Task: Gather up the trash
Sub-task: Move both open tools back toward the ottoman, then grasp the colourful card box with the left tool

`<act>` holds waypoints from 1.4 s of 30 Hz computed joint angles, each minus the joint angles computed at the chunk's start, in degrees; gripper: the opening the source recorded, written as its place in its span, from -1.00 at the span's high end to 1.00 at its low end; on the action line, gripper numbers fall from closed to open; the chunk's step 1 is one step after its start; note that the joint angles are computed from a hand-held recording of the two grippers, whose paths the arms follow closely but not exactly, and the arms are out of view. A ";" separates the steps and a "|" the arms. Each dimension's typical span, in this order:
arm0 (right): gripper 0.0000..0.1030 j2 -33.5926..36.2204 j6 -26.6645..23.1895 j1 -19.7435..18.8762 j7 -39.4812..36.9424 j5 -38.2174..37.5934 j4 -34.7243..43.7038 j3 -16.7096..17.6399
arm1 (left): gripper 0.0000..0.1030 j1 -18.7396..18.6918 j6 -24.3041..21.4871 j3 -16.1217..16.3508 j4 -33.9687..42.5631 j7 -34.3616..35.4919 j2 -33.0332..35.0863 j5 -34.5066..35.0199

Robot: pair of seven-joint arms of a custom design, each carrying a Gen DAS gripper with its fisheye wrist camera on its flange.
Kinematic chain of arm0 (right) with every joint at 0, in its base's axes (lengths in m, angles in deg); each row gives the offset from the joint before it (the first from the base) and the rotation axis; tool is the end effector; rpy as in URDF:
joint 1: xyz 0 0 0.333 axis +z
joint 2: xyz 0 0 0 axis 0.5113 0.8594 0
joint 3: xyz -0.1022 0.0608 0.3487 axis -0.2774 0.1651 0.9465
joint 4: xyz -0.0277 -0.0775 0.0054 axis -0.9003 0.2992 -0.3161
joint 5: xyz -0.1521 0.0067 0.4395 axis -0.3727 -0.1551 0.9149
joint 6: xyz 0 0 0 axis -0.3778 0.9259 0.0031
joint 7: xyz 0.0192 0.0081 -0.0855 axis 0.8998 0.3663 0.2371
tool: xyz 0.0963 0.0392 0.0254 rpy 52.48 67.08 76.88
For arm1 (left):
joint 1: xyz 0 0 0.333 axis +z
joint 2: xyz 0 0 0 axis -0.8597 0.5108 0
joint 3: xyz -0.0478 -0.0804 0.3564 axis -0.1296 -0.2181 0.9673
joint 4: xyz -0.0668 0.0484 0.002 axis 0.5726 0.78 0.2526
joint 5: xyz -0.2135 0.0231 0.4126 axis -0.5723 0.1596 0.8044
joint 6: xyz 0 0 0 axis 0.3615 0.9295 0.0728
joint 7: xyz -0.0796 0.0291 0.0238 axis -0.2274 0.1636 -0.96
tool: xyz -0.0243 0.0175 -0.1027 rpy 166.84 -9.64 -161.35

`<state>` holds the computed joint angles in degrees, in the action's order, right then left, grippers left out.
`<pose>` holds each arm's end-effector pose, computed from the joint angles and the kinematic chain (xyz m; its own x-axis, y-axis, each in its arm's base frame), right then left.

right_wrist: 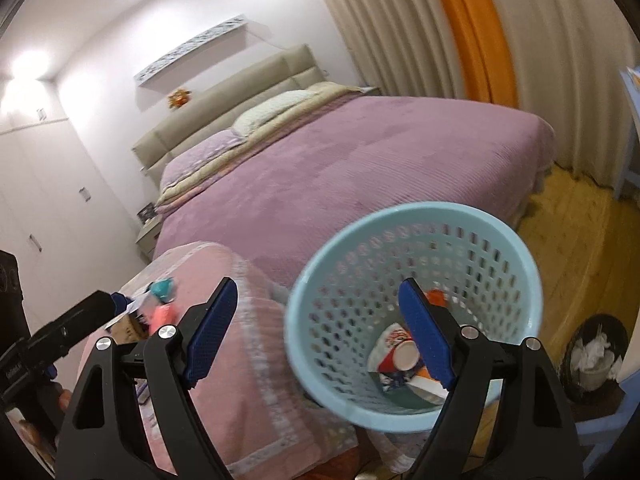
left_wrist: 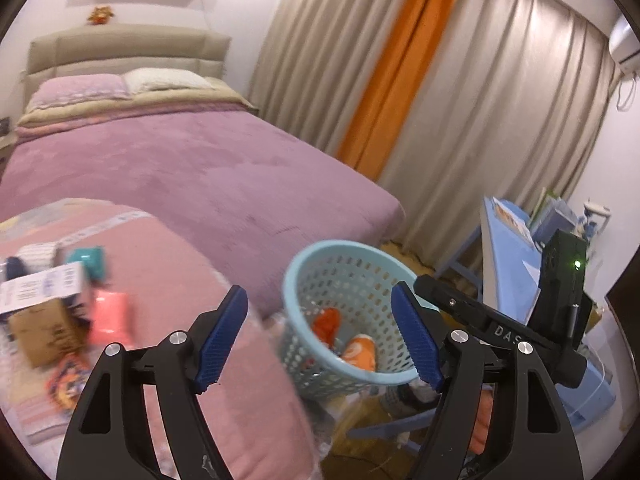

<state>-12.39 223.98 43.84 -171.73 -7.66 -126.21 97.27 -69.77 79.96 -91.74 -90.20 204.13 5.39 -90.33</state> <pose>0.3845 0.2607 0.5095 -0.4650 -0.8010 -0.3771 -0.3336 0.5531 -0.7634 0.5554 -0.1998 0.5160 -0.8138 -0.4756 0.3340 -0.5164 0.3281 -0.7910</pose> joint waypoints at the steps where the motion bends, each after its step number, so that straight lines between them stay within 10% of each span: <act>1: -0.53 0.73 -0.20 0.01 -0.48 -0.41 0.92 0.39 | -0.41 0.40 0.36 0.52 -0.31 0.35 -0.50 -0.69; 25: -0.53 27.07 -4.92 11.00 -8.60 -9.73 23.79 -4.58 | -0.53 8.84 8.21 4.04 -2.30 -5.32 1.60 1.86; 42: -0.48 35.74 -0.06 14.57 -10.47 -2.93 28.10 -11.69 | -0.57 6.32 19.97 -0.69 -1.92 -29.22 7.40 20.45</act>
<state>23.35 223.92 58.41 -182.20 -10.59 -98.11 85.58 -63.44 99.94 -92.43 -92.11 174.91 12.79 -69.88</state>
